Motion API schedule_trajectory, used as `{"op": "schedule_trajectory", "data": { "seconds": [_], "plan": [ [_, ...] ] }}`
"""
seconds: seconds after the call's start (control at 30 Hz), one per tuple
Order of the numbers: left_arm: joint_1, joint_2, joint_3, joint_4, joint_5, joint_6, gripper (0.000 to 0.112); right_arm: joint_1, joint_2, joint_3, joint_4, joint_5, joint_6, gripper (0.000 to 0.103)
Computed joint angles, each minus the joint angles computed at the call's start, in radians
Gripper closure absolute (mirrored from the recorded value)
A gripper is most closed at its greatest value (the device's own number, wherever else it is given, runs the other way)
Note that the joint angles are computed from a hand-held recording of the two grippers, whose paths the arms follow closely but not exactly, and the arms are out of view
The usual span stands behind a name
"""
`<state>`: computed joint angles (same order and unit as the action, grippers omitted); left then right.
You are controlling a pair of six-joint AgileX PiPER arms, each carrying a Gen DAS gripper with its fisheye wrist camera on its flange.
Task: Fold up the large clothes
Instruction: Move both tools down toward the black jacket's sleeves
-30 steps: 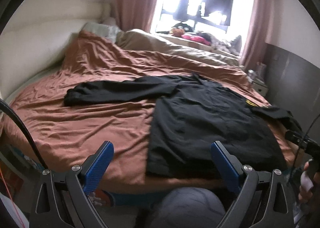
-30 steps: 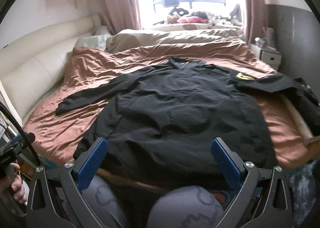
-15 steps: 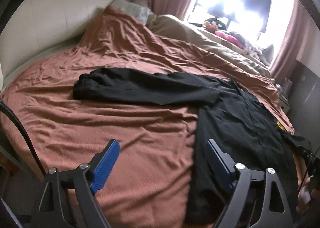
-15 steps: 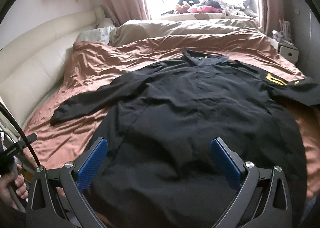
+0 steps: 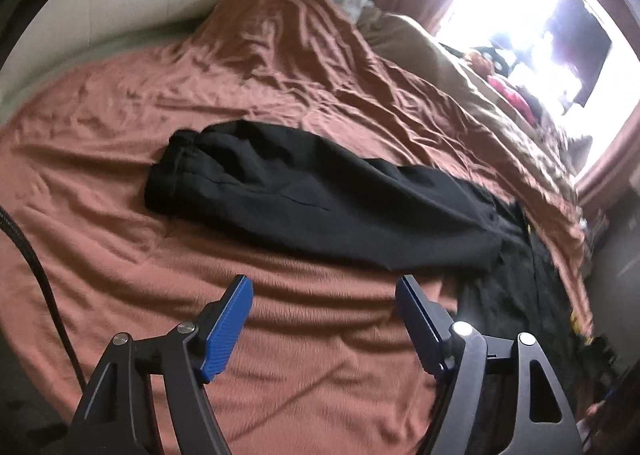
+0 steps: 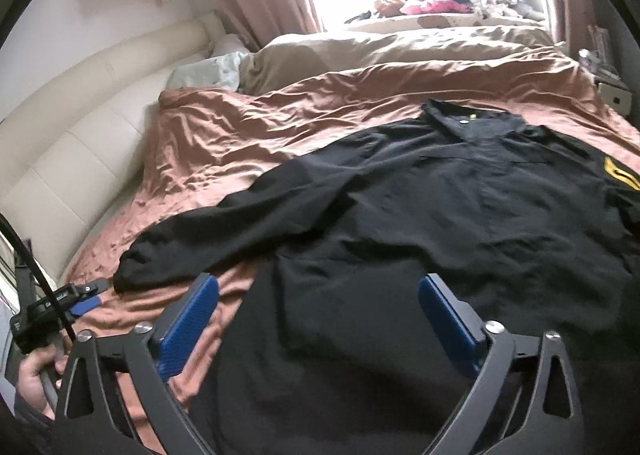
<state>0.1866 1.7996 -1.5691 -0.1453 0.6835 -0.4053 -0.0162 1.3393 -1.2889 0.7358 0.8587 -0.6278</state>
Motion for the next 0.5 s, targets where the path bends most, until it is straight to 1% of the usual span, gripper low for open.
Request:
{"op": "schedule_trajectory", "data": {
  "seconds": [0.07,0.1,0.17,0.23,0.3,0.37,0.5],
  "plan": [
    [0.012,0.050,-0.053,0.022,0.014,-0.063,0.037,0.037,0.051,-0.038,-0.021,-0.040,0.036,0.010],
    [0.020,0.075,-0.078,0.009,0.021,-0.068,0.038,0.051,0.078,-0.058,-0.023,-0.054,0.047,0.011],
    [0.029,0.129,-0.141,0.009,0.054,-0.090,0.041,0.071,0.133,-0.109,-0.030,-0.060,0.070,0.014],
    [0.039,0.187,-0.205,0.005,0.082,-0.112,0.041,0.089,0.185,-0.164,-0.058,-0.068,0.106,0.014],
    [0.049,0.246,-0.269,0.002,0.118,-0.153,0.041,0.099,0.244,-0.232,-0.074,-0.053,0.145,0.015],
    [0.059,0.306,-0.340,0.015,0.174,-0.205,0.041,0.116,0.302,-0.305,-0.103,-0.040,0.201,0.020],
    [0.087,0.395,-0.426,-0.011,0.208,-0.257,0.042,0.134,0.407,-0.440,-0.140,0.001,0.289,0.021]
  ]
}}
